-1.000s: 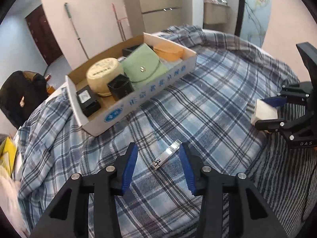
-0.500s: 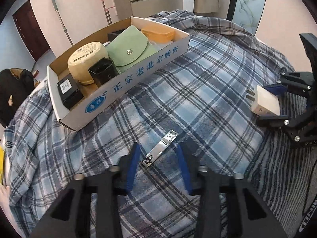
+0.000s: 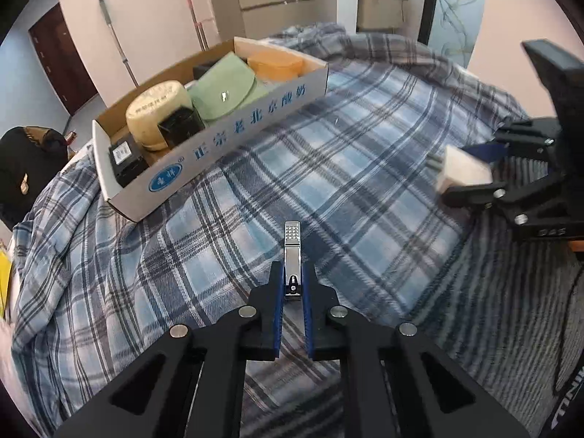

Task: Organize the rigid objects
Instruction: 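Carry the metal clip and white card over the cardboard box with both tools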

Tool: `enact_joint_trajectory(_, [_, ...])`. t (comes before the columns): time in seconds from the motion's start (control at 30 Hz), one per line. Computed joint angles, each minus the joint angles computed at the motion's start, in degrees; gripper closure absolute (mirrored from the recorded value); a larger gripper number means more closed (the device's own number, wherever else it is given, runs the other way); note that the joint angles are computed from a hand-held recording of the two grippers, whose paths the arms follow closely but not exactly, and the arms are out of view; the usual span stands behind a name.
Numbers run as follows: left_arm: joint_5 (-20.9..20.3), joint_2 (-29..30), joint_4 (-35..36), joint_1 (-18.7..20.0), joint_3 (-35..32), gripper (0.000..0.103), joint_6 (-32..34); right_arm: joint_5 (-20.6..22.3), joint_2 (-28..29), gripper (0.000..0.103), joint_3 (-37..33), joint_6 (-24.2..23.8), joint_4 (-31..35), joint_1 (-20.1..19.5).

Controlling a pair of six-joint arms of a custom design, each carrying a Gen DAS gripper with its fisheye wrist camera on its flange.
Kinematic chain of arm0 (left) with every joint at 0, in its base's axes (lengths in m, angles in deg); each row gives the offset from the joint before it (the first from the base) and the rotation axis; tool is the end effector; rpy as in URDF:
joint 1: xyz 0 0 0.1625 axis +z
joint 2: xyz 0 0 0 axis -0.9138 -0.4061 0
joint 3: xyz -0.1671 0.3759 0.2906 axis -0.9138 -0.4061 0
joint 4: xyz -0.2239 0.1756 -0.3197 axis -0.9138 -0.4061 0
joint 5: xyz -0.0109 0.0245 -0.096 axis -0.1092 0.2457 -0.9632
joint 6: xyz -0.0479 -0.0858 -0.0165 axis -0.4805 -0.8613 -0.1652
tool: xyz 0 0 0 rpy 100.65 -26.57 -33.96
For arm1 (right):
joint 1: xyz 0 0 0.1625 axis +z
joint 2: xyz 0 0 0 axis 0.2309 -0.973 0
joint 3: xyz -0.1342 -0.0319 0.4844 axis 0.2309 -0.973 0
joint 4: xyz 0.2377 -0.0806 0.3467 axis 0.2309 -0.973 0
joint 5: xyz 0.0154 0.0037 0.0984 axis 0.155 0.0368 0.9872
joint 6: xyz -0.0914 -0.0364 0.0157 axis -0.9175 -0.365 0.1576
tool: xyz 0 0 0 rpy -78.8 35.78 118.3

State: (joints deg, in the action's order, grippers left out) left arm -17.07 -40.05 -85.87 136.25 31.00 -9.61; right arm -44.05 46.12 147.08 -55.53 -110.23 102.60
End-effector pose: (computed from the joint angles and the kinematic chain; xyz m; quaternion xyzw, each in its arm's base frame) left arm -0.0064 -0.5806 0.3320 0.3448 0.8745 -0.1435 0.3096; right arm 0.3698 -0.5884 -0.0371 0.3116 -0.8901 0.1550 0.2942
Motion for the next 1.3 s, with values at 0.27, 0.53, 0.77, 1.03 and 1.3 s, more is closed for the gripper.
enact_joint_trajectory(0.27, [0.3,-3.8,-5.1,-3.3,2.6,0.093,-3.0,-0.2,-0.9,0.059,0.9,2.4,-1.8,0.1])
enact_joint_trajectory(0.53, [4.6,-6.3,-20.7,-8.7,8.4,0.093,-0.4,-2.5,-2.6,0.059,1.8,0.5,-6.2,2.0])
enact_joint_trajectory(0.77, [6.1,-4.9,-24.2,-9.8,5.3,0.093,-2.8,-3.3,-3.5,0.059,-2.1,-3.0,-9.7,4.4])
enact_joint_trajectory(1.03, [13.3,1.6,-26.6,-9.1,-5.5,0.093,-10.0,-7.7,2.1,0.059,-14.9,-6.0,-15.8,6.6])
enact_joint_trajectory(1.3, [8.2,6.6,-17.0,-3.9,-18.4,0.093,-16.4,-7.7,12.3,0.059,-36.2,-7.1,-12.7,7.8])
